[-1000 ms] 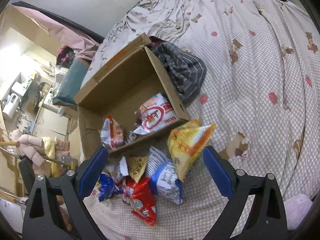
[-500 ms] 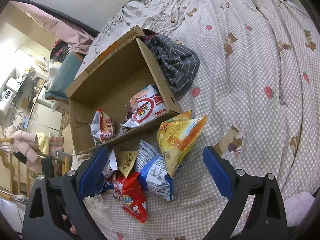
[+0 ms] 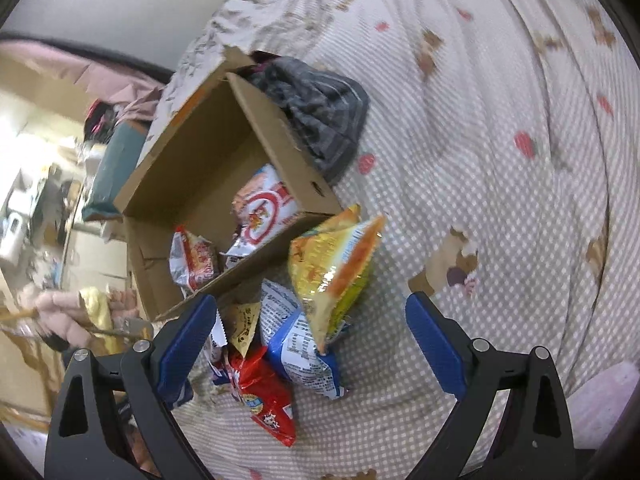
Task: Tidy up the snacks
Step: 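Grasp the blue-yellow packet with the left gripper while the right grasps the orange chip bag, then carry both held packets over the box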
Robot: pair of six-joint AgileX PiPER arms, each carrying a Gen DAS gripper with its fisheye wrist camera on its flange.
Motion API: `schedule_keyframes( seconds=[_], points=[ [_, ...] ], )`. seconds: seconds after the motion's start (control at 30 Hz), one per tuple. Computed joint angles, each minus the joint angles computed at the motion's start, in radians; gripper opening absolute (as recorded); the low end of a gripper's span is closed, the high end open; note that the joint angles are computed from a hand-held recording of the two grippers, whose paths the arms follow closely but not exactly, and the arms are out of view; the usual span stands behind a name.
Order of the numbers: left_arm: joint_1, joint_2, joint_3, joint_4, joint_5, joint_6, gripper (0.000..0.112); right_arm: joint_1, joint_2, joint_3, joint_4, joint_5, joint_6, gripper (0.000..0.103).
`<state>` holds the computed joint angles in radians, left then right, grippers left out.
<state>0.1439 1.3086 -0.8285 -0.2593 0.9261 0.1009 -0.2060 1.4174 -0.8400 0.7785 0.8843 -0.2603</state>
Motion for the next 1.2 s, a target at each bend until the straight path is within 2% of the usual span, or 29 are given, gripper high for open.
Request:
schedule_keyframes(
  seconds=[0.07, 0.13, 0.37, 0.4, 0.47, 0.5, 0.53, 0.57, 0.6, 0.63, 0.8, 1.0, 1.13, 1.2],
  points=[
    [0.023, -0.013, 0.007, -0.019, 0.016, 0.016, 0.032, 0.009, 0.033, -0.003, -0.010, -0.008, 0.026, 0.098],
    [0.014, -0.025, 0.011, -0.010, 0.018, 0.007, 0.032, 0.028, 0.053, -0.009, -0.032, -0.034, 0.063, 0.091],
    [-0.008, -0.034, 0.018, 0.001, -0.010, -0.002, 0.032, 0.110, 0.179, -0.073, -0.061, -0.074, 0.137, 0.085],
    [-0.008, -0.033, 0.018, 0.001, -0.013, -0.001, 0.032, 0.118, 0.193, -0.080, -0.063, -0.075, 0.139, 0.082],
    [-0.013, -0.024, 0.019, 0.005, -0.026, -0.004, 0.032, 0.124, 0.218, -0.090, -0.062, -0.074, 0.137, 0.072],
    [-0.011, -0.018, 0.020, 0.005, -0.033, -0.003, 0.032, 0.119, 0.221, -0.086, -0.056, -0.075, 0.128, 0.060],
    [-0.010, -0.015, 0.020, 0.005, -0.034, -0.006, 0.032, 0.118, 0.218, -0.087, -0.075, -0.076, 0.140, 0.053],
    [-0.012, -0.011, 0.019, 0.009, -0.036, -0.011, 0.032, 0.120, 0.205, -0.085, -0.104, -0.081, 0.157, 0.050],
    [-0.020, -0.003, 0.016, 0.014, -0.042, -0.022, 0.032, 0.111, 0.196, -0.079, -0.105, -0.080, 0.149, 0.040],
    [-0.020, -0.001, 0.015, 0.013, -0.043, -0.023, 0.032, 0.096, 0.185, -0.072, -0.099, -0.070, 0.133, 0.036],
    [-0.024, -0.008, 0.013, 0.003, -0.047, -0.019, 0.032, 0.000, 0.084, -0.009, -0.097, -0.037, 0.073, 0.032],
    [-0.034, -0.024, 0.023, 0.020, -0.062, -0.037, 0.032, -0.066, -0.062, 0.024, -0.125, -0.062, 0.091, 0.031],
    [-0.016, -0.060, 0.026, 0.028, -0.075, -0.034, 0.032, -0.135, -0.123, 0.011, -0.011, -0.059, -0.008, 0.031],
    [-0.019, -0.092, 0.018, 0.041, -0.078, -0.037, 0.032, -0.152, -0.130, -0.009, 0.050, -0.030, -0.073, 0.031]
  ],
)
